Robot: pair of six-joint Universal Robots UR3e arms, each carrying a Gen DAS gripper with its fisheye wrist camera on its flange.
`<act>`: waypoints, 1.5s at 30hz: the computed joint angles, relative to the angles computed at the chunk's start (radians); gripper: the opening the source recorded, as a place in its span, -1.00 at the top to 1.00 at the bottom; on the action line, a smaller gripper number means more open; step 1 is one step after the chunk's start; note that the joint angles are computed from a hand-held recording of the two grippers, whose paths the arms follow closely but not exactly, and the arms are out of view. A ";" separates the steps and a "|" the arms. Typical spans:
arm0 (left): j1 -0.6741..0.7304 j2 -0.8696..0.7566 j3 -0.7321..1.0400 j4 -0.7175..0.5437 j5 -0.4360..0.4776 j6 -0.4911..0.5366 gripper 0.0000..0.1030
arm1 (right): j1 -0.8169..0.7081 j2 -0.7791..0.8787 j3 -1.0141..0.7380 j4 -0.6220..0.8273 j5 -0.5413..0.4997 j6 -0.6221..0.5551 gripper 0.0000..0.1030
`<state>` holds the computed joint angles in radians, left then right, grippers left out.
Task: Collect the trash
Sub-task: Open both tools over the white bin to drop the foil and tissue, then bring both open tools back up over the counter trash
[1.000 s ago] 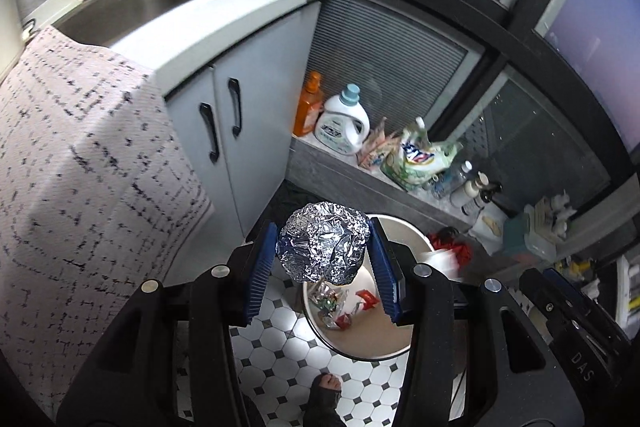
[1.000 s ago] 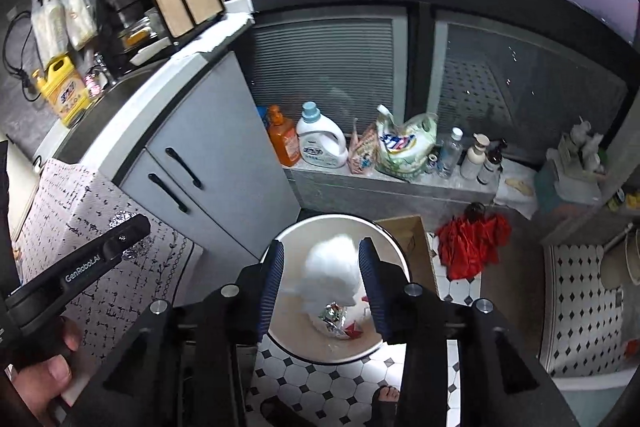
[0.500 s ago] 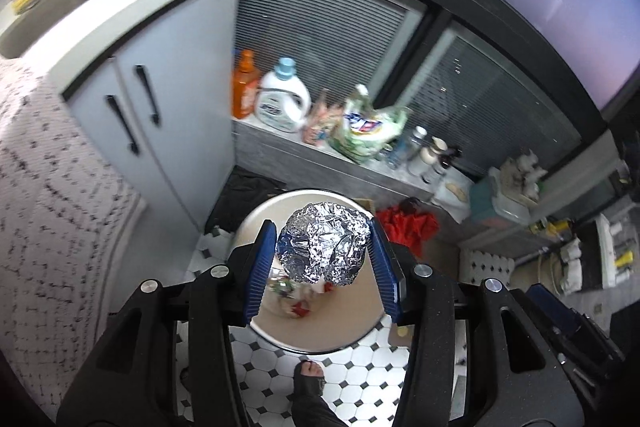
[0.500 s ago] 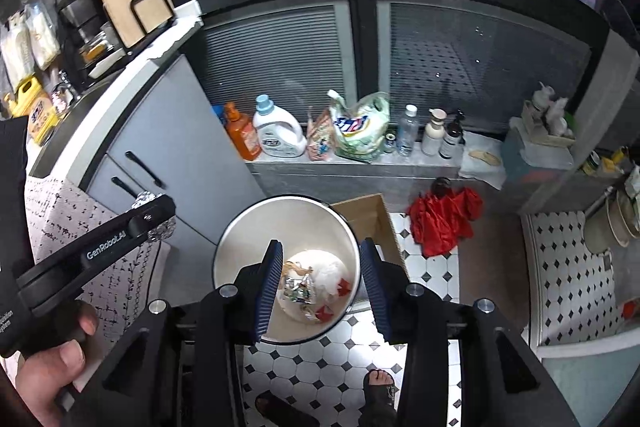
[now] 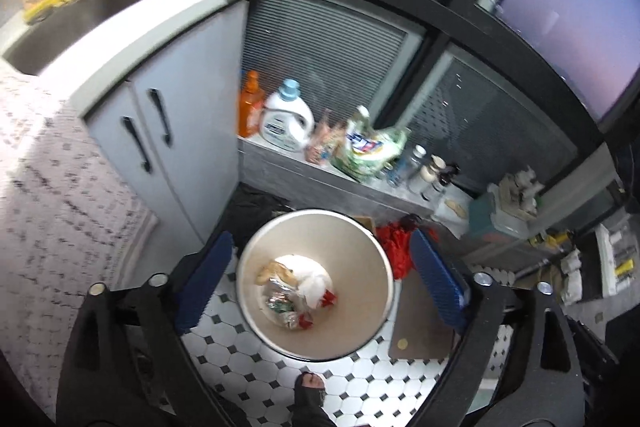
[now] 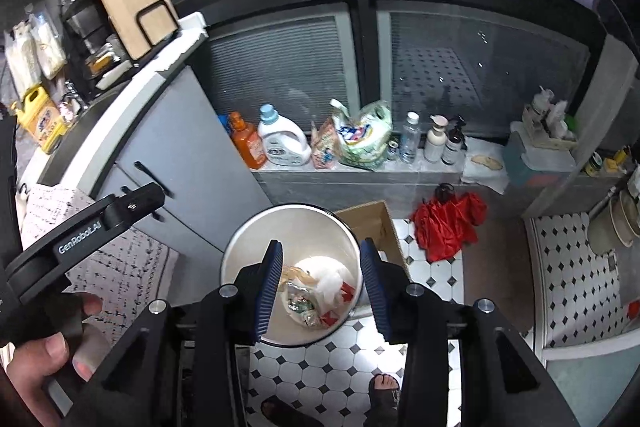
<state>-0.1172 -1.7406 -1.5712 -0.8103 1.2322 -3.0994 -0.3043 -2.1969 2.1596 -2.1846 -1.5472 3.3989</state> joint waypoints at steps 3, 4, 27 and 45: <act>0.053 0.050 -0.019 -0.014 0.005 0.004 -0.87 | 0.052 0.058 -0.047 -0.033 -0.002 0.017 0.19; 0.073 0.067 -0.024 -0.020 0.007 0.008 -0.87 | 0.073 0.082 -0.066 -0.046 -0.004 0.023 0.18; 0.714 0.476 -0.152 -0.237 -0.110 0.164 -0.88 | 0.585 0.618 -0.616 -0.184 -0.084 0.099 -0.56; 1.404 0.682 -0.127 -0.528 -0.332 0.447 -0.88 | 0.871 1.083 -1.272 -0.070 -0.068 0.048 -0.77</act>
